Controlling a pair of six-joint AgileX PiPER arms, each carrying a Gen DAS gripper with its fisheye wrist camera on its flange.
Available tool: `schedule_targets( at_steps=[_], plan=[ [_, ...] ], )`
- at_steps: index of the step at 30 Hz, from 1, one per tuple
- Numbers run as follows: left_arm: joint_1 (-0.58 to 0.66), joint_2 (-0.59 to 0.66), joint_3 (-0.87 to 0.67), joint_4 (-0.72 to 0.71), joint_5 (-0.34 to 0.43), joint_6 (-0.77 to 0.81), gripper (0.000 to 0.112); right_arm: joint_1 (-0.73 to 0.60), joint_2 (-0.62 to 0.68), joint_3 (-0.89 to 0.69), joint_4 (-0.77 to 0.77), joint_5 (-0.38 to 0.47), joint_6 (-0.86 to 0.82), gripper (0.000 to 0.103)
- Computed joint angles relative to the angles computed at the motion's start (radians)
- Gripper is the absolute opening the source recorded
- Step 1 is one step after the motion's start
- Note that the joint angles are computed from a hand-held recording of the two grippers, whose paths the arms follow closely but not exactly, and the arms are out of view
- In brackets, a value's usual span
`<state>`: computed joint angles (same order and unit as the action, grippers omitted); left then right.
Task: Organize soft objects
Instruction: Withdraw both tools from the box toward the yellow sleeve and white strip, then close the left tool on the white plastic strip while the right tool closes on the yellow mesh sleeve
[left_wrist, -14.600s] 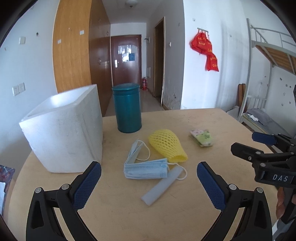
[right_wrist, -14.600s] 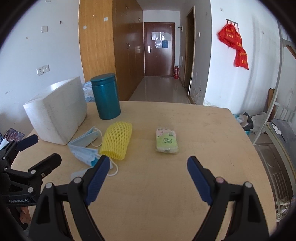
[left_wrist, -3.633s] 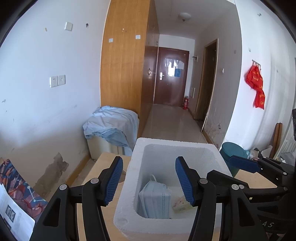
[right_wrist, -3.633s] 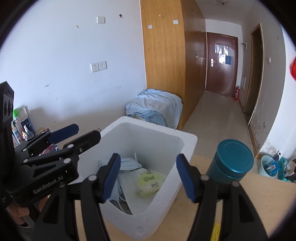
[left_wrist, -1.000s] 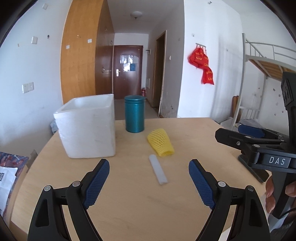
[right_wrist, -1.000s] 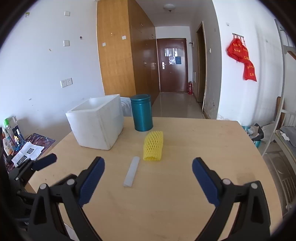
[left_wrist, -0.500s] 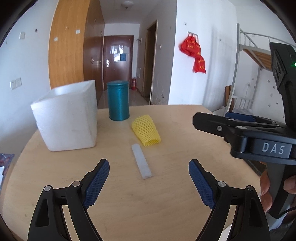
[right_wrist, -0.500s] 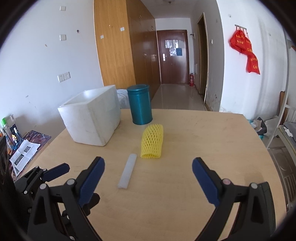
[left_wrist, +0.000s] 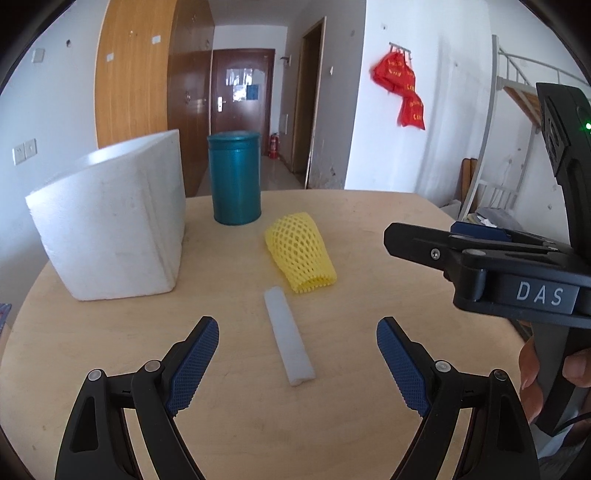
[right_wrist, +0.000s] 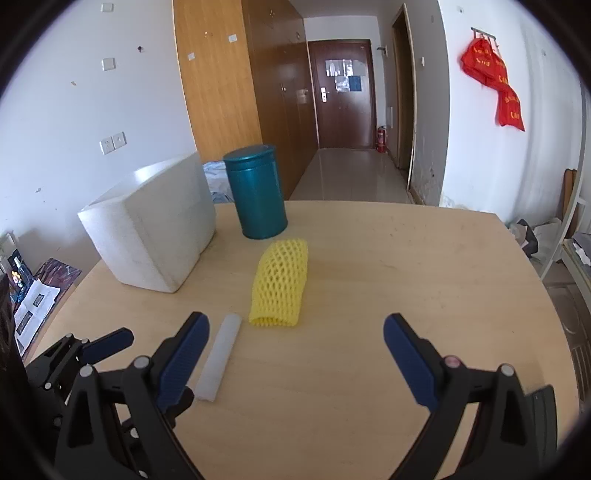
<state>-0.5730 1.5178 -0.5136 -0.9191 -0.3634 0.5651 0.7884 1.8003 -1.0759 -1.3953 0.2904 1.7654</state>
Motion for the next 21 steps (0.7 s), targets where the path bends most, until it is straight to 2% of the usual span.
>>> schedule_targets(
  at_steps=[5, 8, 15, 19, 21],
  plan=[
    [0.037, 0.09, -0.064, 0.025, 0.028, -0.017, 0.087, -0.03, 0.034, -0.043, 0.116, -0.02, -0.14, 0.097],
    [0.068, 0.131, -0.099, 0.066, 0.063, -0.047, 0.084, -0.05, 0.065, -0.082, 0.235, -0.034, -0.274, 0.095],
    [0.12, 0.207, -0.181, 0.041, 0.149, 0.0, 0.077, -0.099, 0.157, -0.216, 0.718, -0.046, -0.79, 0.093],
    [0.137, 0.244, -0.235, -0.128, 0.187, 0.167, 0.077, -0.114, 0.211, -0.295, 0.916, -0.018, -1.008, 0.093],
    [0.138, 0.258, -0.258, -0.278, 0.195, 0.319, 0.071, -0.117, 0.243, -0.341, 0.924, 0.02, -1.018, 0.092]
  ],
)
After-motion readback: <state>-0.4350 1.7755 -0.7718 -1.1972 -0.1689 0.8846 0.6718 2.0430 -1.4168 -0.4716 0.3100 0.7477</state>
